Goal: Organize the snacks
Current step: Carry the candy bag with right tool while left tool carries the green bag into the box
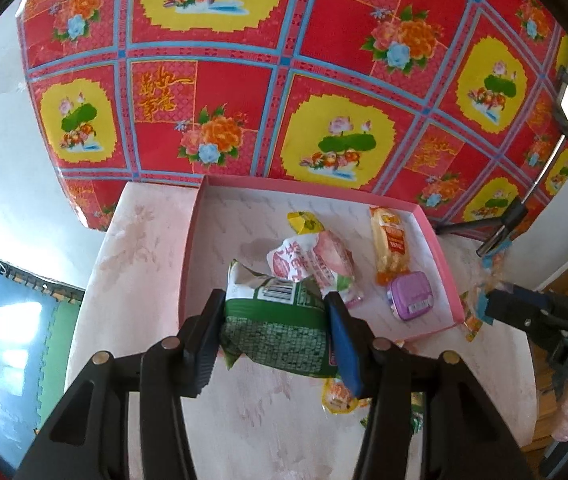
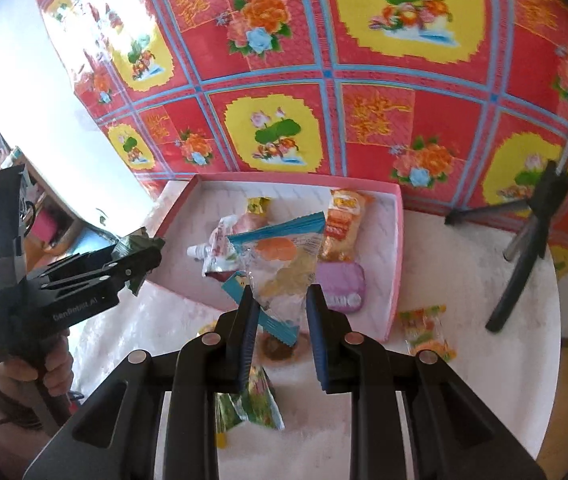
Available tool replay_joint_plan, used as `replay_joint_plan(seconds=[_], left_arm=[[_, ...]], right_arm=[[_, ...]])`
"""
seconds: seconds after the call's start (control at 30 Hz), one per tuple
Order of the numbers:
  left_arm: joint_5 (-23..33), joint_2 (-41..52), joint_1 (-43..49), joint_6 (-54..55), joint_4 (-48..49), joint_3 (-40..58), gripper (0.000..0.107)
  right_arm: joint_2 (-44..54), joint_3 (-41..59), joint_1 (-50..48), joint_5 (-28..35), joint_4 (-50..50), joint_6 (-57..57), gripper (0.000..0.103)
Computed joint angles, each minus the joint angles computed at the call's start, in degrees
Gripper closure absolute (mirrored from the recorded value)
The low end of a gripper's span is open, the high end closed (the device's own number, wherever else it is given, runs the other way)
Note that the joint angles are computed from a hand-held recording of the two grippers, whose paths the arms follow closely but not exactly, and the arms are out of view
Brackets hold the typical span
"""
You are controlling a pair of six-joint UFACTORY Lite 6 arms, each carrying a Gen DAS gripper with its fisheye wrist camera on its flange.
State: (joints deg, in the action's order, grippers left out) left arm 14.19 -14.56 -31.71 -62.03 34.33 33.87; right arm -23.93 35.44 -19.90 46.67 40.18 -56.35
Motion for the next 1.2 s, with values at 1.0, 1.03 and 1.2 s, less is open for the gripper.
replay_joint_plan(seconds=[1.0, 1.03, 1.2], left_arm=[[-3.75, 32.78, 7.84, 12.91, -5.37, 26.20, 0.055], [-4.00, 33.78, 7.92, 11.14, -3.40, 26.75, 0.055], [-4.69, 37.99, 7.95, 4.73, 3.31, 29.45, 0.054]], right_arm=[[39.23, 19.14, 14.55, -17.16, 17.24, -7.33, 0.078], [40.41, 19.83, 14.76, -17.58, 17.79, -7.72, 0.078], [44.22, 21.77, 15.23, -18.51, 20.16, -9.76, 0.078]])
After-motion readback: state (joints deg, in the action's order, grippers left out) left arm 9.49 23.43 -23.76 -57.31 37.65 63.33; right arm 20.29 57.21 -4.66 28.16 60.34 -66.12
